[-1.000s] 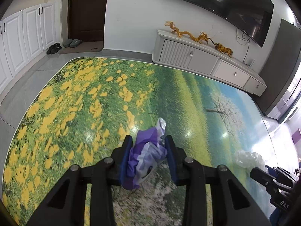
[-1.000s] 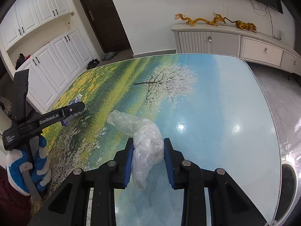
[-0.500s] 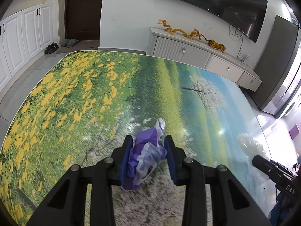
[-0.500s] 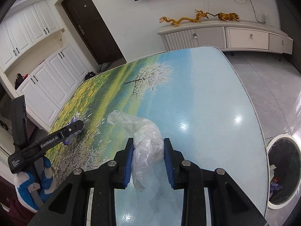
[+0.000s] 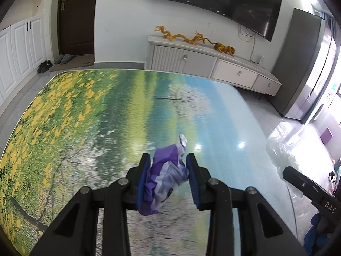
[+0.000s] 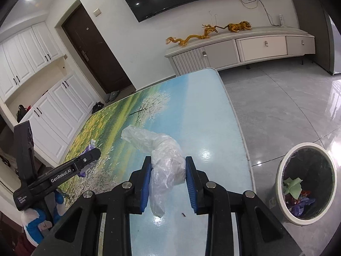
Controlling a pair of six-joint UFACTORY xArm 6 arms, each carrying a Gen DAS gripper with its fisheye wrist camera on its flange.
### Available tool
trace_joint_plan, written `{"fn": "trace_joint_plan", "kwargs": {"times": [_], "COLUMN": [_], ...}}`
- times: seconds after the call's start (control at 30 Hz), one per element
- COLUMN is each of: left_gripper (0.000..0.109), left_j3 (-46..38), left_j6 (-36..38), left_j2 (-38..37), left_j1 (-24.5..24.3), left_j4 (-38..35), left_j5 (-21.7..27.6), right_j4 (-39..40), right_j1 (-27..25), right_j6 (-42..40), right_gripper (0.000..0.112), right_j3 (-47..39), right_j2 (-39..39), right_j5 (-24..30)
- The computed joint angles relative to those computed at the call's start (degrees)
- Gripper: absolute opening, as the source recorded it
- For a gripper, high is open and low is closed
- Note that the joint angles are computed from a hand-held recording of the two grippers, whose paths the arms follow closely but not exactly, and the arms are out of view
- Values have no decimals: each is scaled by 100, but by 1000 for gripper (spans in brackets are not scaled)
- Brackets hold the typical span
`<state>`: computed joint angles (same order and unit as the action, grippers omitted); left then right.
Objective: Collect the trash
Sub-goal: 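Carry both items over the bin and open both tools to drop them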
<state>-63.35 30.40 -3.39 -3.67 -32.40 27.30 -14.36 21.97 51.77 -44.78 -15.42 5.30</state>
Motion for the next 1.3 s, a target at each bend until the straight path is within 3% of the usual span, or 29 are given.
{"fn": "trace_joint_plan", "kwargs": {"times": [0.27,0.43,0.6,0.77,1.0,1.17,1.3], "left_gripper": [33,33,33,33,33,34,37], "left_j3": [-70,-272,-671,-1219,-2309,-2980,-3607], "left_j6": [-204,-339,-553,-866,-1282,-1580,-1735], "left_j2": [-141,-41,270,794,1867,2538,3073], "left_j1": [-602,-1119,-1727,-2366,-3045,-3372,-3493], "left_j4": [145,296,504,815,1133,1423,1345], "left_j5": [104,187,327,507,942,1044,1400], "right_j4": [-1275,-1888,-1958,-1583,-172,662,1189], "right_j1": [-681,-1166,-1670,-2228,-2882,-3085,-3125], "right_j6": [1378,1952,2050,1795,719,5,-436], "right_gripper": [28,28,28,28,28,31,33], "right_j3": [916,1347,1820,2291,2852,2871,2833], "right_j2": [-1178,-1869,-2460,-2686,-2278,-1710,-1436], "right_j5": [145,640,1093,1100,537,238,182]}}
